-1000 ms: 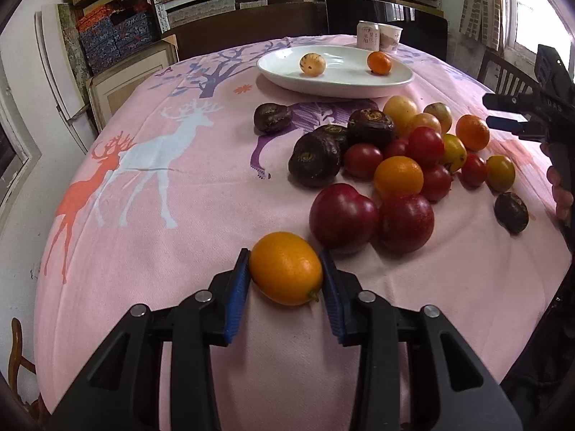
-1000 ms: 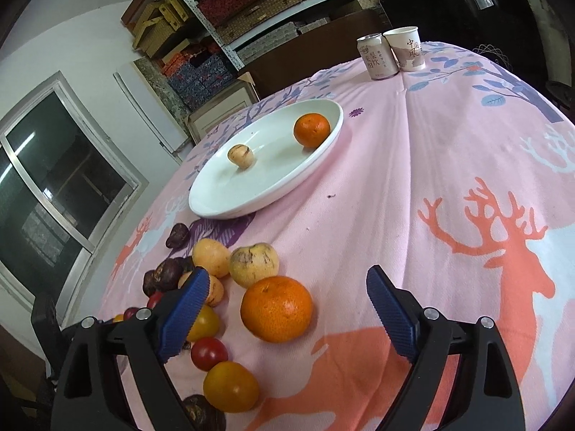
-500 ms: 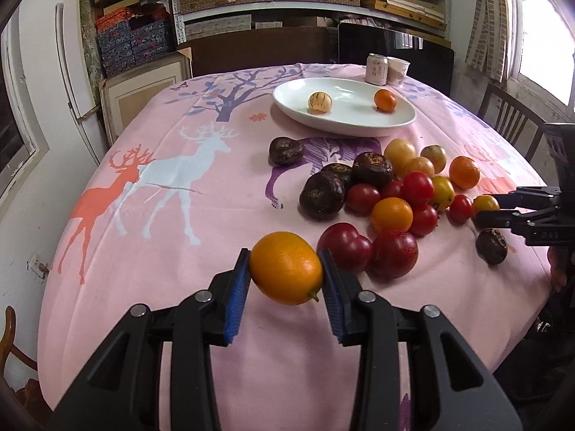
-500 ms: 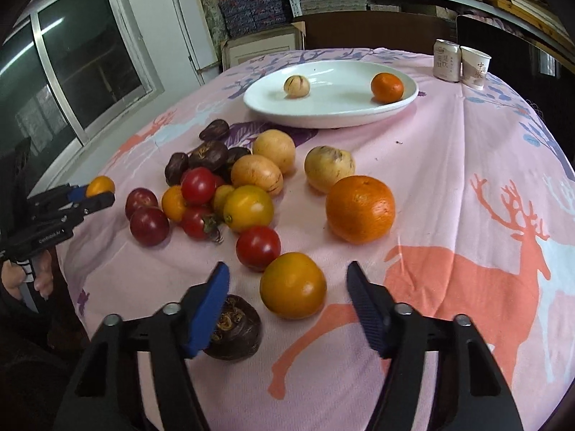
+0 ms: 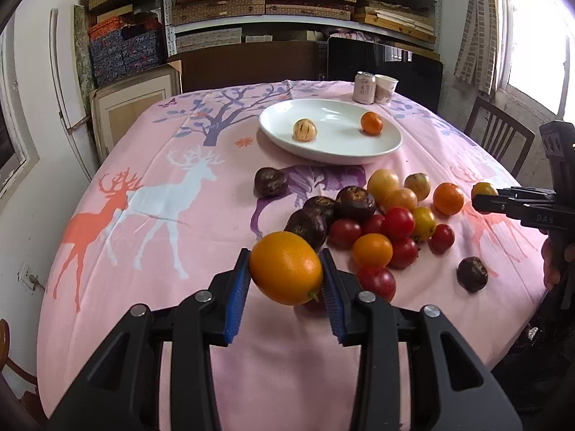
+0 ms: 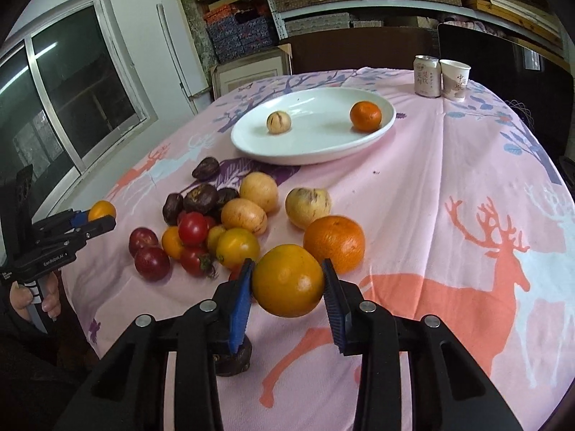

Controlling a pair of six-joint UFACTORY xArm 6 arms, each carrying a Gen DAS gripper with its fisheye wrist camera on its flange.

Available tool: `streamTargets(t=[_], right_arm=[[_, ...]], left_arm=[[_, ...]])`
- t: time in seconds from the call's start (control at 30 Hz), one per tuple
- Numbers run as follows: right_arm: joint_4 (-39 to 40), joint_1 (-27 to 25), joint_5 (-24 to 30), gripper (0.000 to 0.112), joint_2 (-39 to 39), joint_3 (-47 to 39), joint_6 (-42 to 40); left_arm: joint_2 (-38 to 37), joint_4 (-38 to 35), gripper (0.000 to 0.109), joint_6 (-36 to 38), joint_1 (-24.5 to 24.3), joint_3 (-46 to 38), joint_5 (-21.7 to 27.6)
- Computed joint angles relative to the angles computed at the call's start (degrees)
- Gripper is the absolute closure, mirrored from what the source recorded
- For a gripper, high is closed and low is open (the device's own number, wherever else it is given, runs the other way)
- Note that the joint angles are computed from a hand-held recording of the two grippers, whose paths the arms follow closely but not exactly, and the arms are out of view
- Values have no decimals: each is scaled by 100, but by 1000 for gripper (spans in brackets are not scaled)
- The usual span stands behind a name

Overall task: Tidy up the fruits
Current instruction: 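Grasp an orange tomato with the left tool while the right tool grasps a yellow-orange fruit, then lower both held fruits onto the white plate and open both tools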

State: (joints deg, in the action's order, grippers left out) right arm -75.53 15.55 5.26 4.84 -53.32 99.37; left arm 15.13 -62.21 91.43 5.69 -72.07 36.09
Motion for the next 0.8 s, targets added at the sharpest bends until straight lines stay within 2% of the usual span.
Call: streamTargets(t=[0.17,0.27,0.37,0.43,0.53,0.57,0.6,0.63,0.67,0.73,0.8], right_arm=[[229,-237,38,75,113,-426,-364],[455,-364,129,75,471,-994,-765],[1233,-430,287,75,1007,-1608,-1583],[1880,-459,367,75,1402,-2033,-2231],[2387,-497,547,74,1945,-2670,-2732],[2573,-511,522,68,2083,-2808,-2911],[2542,-523,569,51,2157,-2906,-2850],[2302,-530,582,47,2155,-2917,-2575],[2194,-528,537,46,2117,-2857,-2457],[1917,-536,484,46,1956,-2640,-2153],[1415,-556,444,46,1746,-2389,-1574]], left_arm=[[318,125,71,-343,-297,-670,254],[759,392,71,-873,-591,-1334,314],[1298,779,71,-1453,-963,-2072,195],[1705,1205,71,-1932,-1188,-2611,164],[2439,2099,71,-2927,-1438,-3573,226],[2669,2439,71,-3304,-1503,-3858,193],[2863,2701,69,-3589,-1541,-4119,234],[2997,2794,65,-3738,-1545,-4320,331],[3011,2748,61,-3751,-1526,-4334,343],[2856,2474,40,-3552,-1484,-4088,202],[2572,2216,37,-3229,-1446,-3625,-39]])
